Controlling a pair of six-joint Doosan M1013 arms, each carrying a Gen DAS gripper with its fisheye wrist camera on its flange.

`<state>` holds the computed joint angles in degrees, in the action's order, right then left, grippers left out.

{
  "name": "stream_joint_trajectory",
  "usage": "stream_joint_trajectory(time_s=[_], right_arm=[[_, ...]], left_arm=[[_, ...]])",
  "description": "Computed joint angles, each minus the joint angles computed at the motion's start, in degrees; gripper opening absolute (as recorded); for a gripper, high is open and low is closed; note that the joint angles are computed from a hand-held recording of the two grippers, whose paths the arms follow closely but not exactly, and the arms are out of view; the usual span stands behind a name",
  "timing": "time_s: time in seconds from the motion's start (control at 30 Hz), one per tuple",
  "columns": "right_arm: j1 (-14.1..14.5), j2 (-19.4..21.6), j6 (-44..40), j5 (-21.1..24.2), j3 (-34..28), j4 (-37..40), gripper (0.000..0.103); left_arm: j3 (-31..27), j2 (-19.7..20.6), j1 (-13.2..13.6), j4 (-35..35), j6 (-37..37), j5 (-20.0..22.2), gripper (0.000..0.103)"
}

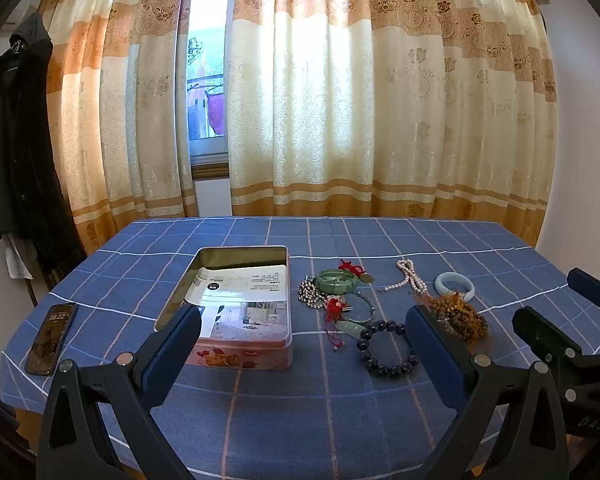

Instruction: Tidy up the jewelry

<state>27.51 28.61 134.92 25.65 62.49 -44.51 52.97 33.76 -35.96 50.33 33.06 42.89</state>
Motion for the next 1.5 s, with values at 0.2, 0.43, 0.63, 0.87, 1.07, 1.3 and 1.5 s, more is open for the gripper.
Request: stream_joint_trajectory(time_s=[0.2, 0.43, 0.63, 0.87, 1.07, 1.3, 1.5], right_arm=[[0.02, 0.0, 0.06, 0.03, 0.01, -0.05, 0.103], [0.02, -0.05, 0.23, -0.03, 0.1, -0.11, 0.103], [0.0, -0.06, -0.46, -0.02, 0.13, 0.68, 0.103], [-0.13, -0.15, -1.0, -0.19, 0.22, 1.38, 0.103], [-0.16, -0.15, -1.13, -0.19, 0.23, 1.38, 0.103], [-0.52, 0.03, -1.86, 0.11, 0.14, 3.03, 0.103], [-1.07, 0.19, -3.05, 0.53, 0.14, 4.66, 0.103]], left_arm=[[-0.05, -0.02, -0.02, -0.02, 0.03, -0.03, 0.102], [-0.11, 0.01, -0.02, -0.05, 0.23, 0.07, 0.102], [-0.39, 0.04, -0.06, -0.67, 0.43, 0.4, 0.102], [-0.16, -0.16, 0.01, -0.12, -0.39, 0.06, 0.102], [-0.47, 0.12, 0.04, -0.39, 0.13, 0.04, 0.102], [-0.88, 0.57, 0.14, -1.16, 0.74, 0.33, 0.102], [-1.56, 1.26, 0.29, -3.06, 2.59, 0.47, 0.102]])
